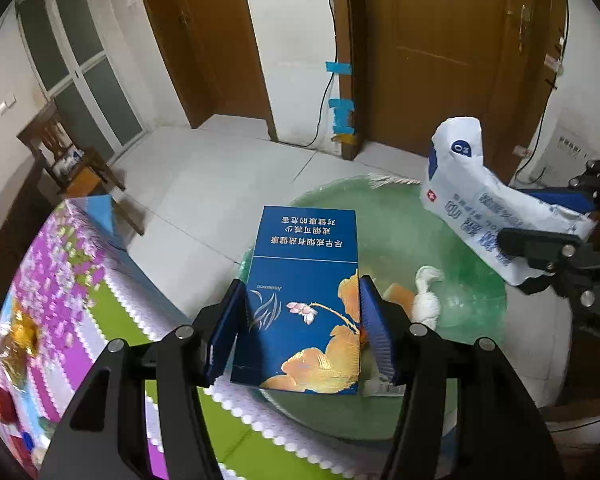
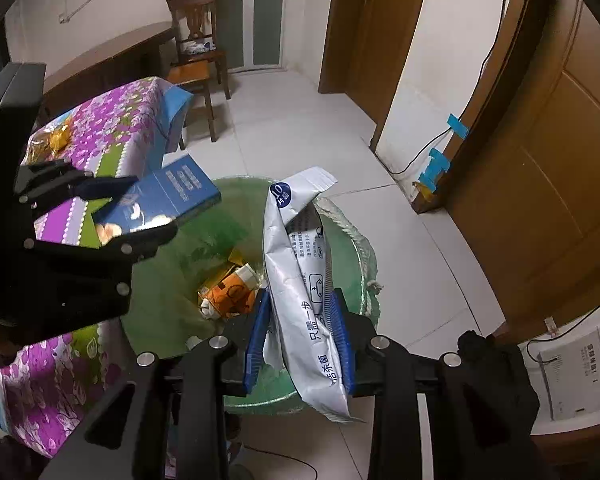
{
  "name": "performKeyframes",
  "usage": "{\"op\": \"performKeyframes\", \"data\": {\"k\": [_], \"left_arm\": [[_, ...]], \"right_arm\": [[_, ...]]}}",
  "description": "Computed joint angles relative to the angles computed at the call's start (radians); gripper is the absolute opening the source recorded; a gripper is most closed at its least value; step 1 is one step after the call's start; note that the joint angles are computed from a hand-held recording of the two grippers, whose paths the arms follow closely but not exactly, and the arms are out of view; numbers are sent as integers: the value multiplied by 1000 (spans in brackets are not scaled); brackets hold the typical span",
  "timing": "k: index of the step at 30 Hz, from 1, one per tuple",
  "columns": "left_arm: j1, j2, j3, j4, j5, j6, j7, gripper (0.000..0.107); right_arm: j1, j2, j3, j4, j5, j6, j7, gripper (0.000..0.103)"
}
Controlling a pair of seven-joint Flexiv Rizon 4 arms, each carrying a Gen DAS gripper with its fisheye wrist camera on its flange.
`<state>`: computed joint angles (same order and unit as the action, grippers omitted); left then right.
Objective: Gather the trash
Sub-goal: 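Open left tool to drop the blue box while right tool drops the packet into the bin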
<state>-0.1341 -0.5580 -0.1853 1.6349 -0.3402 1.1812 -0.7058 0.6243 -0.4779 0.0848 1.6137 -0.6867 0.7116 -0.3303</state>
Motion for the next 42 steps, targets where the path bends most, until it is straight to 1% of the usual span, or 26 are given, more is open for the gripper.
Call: {"op": "performKeyframes", "data": {"k": [6, 9, 12, 13, 14, 15, 16, 20, 28, 34, 42], "left_arm": [[1, -4, -3, 9, -9, 22, -22, 55], [7, 1, -14, 21, -17, 43, -19, 55], [19, 7, -27, 28, -32, 47, -11, 56], [21, 8, -29, 31, -34, 51, -8, 58], [13, 8, -19, 30, -25, 58, -14, 64], [6, 6, -9, 31, -17, 74, -23, 75], [6, 5, -9, 33, -16, 87, -27, 76], [2, 0, 7, 20, 2, 67, -50, 76], [0, 3, 11, 20, 30, 56, -46, 76], [1, 10, 7, 35, 36, 53, -36, 76], [5, 17, -2, 41, 22, -4, -4, 76]], "right_arm": [[8, 7, -18, 25, -56, 40, 69, 32], [14, 9, -22, 24, -80, 24, 81, 32], [13, 10, -21, 30, -95, 33, 95, 32], [14, 11, -22, 32, -105, 37, 100, 34], [12, 9, -23, 34, -116, 54, 100, 40], [12, 7, -22, 36, -118, 57, 102, 45], [16, 10, -25, 41, -124, 50, 113, 52], [9, 11, -21, 44, -121, 41, 119, 52], [0, 5, -7, 41, -78, 19, 89, 52], [-1, 5, -5, 51, -63, 24, 85, 52], [-2, 9, -5, 65, -58, 29, 84, 52]]}}
